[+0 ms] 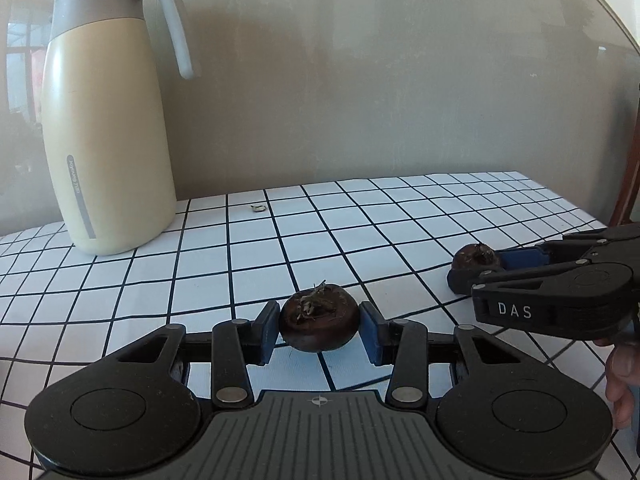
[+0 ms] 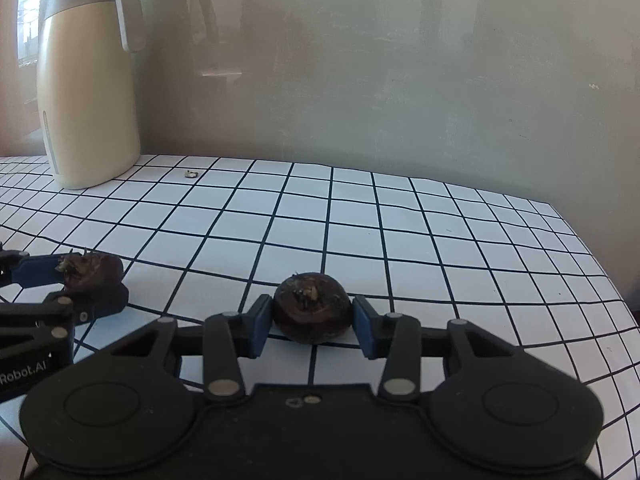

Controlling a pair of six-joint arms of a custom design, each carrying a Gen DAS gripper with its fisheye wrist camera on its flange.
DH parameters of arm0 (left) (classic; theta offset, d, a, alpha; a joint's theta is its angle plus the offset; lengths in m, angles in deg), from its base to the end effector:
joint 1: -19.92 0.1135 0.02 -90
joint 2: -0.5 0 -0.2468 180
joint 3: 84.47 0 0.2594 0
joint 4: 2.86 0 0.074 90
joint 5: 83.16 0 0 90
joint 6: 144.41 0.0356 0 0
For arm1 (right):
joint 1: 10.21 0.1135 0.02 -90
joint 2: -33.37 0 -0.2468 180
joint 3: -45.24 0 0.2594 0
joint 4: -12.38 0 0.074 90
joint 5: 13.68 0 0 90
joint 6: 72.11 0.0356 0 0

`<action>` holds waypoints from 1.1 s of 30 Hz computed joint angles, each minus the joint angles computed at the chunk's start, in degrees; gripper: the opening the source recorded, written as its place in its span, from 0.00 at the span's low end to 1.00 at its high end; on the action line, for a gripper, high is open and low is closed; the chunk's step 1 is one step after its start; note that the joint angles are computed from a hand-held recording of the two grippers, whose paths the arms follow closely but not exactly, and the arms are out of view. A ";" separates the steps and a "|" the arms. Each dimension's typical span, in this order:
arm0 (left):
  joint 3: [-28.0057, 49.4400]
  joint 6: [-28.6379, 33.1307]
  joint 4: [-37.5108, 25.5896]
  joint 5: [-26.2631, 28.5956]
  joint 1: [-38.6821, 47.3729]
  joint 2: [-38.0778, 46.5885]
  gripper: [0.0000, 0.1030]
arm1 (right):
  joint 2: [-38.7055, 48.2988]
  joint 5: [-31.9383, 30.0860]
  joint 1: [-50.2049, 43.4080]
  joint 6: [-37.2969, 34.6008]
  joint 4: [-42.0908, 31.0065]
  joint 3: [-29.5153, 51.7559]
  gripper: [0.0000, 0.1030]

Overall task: Organize fruits
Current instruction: 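Grasp a dark brown fruit with the left gripper while the right grasps the other, then carry both dark brown fruits over the white tray with both grippers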

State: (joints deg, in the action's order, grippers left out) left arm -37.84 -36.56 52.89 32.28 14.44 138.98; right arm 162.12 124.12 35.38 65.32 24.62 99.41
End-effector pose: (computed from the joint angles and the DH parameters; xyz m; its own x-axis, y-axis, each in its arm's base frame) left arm 0.2794 -0.0422 -0.0447 -0.4259 0.3189 -0.8467 0.5907 0.8068 0.0068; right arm 0.2210 0.1879 -0.0308 -0.5954 0.0991 -0.7973 0.2947 0.9501 -0.1020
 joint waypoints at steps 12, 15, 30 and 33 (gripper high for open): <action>-8.50 5.13 6.59 3.50 3.70 -2.42 0.42 | -6.82 4.88 7.15 8.49 -8.02 -2.92 0.34; -10.00 5.71 4.84 5.28 6.44 -4.66 0.42 | -7.66 5.56 9.46 12.04 -12.19 -2.53 0.34; -18.42 16.19 -2.80 22.39 27.79 -16.08 0.42 | -9.06 11.86 21.57 28.37 -35.11 6.60 0.34; -19.13 20.15 -7.93 26.60 34.06 -18.56 0.42 | -8.04 12.71 24.45 32.31 -40.20 9.31 0.34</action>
State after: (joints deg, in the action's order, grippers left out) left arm -56.98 -16.41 44.96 58.88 48.50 120.43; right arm 154.07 136.83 59.83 97.63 -15.58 108.73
